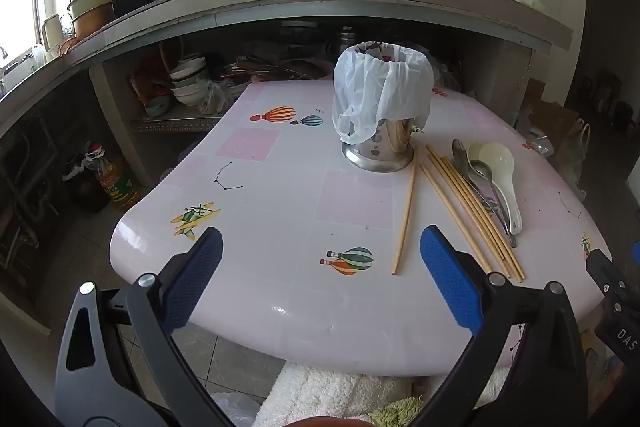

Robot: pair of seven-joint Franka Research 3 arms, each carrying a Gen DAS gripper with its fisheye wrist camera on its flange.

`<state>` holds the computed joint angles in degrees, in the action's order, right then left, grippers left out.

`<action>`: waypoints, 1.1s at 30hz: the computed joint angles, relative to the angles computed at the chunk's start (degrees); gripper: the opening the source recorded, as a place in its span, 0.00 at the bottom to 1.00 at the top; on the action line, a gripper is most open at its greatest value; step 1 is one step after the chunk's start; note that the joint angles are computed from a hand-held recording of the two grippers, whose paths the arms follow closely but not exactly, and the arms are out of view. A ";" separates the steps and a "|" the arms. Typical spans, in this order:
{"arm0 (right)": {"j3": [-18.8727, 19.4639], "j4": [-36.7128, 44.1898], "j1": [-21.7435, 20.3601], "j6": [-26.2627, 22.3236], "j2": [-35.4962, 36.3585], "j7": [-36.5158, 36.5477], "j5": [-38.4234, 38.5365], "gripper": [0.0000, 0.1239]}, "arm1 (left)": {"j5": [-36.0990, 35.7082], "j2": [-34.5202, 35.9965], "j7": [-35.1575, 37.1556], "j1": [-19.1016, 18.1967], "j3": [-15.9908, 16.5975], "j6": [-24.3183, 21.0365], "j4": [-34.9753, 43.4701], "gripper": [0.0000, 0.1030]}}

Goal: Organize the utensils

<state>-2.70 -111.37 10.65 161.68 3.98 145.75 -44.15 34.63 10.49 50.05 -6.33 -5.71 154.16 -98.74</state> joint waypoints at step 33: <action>-0.04 0.15 0.23 -0.39 0.13 -0.56 0.54 0.79 | -0.17 0.05 -0.24 0.07 0.02 0.63 -0.90 0.93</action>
<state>-2.74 -111.22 10.88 161.29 4.12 145.19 -43.61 34.46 10.54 49.81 -6.25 -5.69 154.79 -99.64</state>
